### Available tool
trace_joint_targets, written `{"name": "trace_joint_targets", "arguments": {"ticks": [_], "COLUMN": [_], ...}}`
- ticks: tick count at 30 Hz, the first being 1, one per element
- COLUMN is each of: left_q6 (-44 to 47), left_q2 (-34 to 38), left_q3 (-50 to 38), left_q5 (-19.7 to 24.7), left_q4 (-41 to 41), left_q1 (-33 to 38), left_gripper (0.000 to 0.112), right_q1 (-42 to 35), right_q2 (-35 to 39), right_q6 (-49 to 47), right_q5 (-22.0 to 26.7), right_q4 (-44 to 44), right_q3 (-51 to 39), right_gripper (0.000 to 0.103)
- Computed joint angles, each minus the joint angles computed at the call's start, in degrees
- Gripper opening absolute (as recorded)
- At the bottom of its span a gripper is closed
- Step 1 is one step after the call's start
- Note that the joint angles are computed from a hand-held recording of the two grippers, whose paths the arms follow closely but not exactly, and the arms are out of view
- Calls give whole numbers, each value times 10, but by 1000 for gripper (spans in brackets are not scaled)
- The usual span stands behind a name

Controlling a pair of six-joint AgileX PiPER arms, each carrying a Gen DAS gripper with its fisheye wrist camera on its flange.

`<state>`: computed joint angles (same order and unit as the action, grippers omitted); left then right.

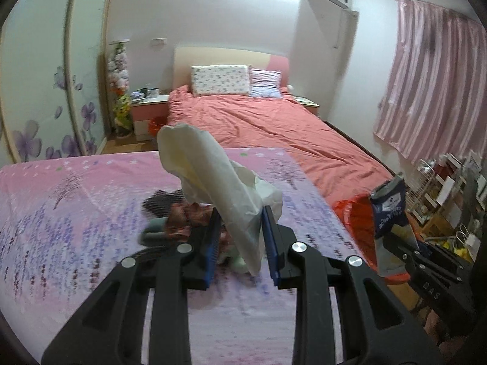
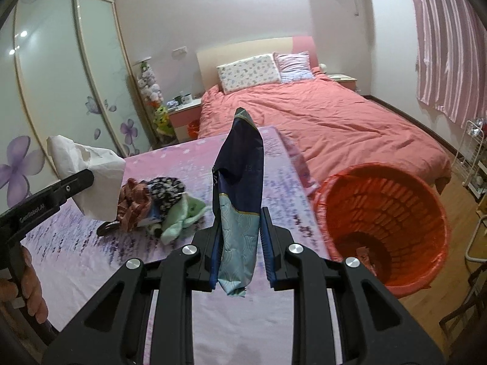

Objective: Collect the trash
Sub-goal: 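Carry packet and tissue over the orange basket and open both tools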

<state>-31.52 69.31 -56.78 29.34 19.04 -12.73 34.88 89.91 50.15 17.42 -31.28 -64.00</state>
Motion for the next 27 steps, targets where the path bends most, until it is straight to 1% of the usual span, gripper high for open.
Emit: {"name": "trace_joint_targets", "arguments": {"ticks": [6, 12, 15, 17, 18, 20, 24, 25, 27], "left_q6": [-53, -77, -72, -69, -66, -52, -20, -9, 11], "left_q2": [40, 96, 135, 164, 175, 206, 265, 279, 313], "left_q3": [-26, -68, -98, -120, -128, -152, -202, -215, -247], "left_q5": [-6, -18, -28, -32, -34, -38, -39, -37, -33], "left_q4": [43, 58, 51, 47, 44, 30, -1, -12, -32], "left_q1": [-82, -151, -178, -198, -204, -217, -232, -234, -238], "left_gripper": [27, 27, 27, 27, 27, 27, 28, 28, 28], "right_q1": [-53, -127, -171, -189, -204, -224, -252, -261, -270], "right_q2": [-28, -39, -35, -30, -26, -19, 2, 10, 19], "right_q6": [-36, -138, -235, -278, -323, -387, -461, -491, -515], "right_q5": [-12, -37, -51, -55, -57, -60, -61, -61, -60], "right_q4": [23, 117, 214, 259, 304, 367, 438, 467, 492], "right_q3": [31, 51, 55, 55, 54, 53, 40, 35, 29], "right_gripper": [23, 23, 23, 23, 23, 23, 23, 23, 23]}}
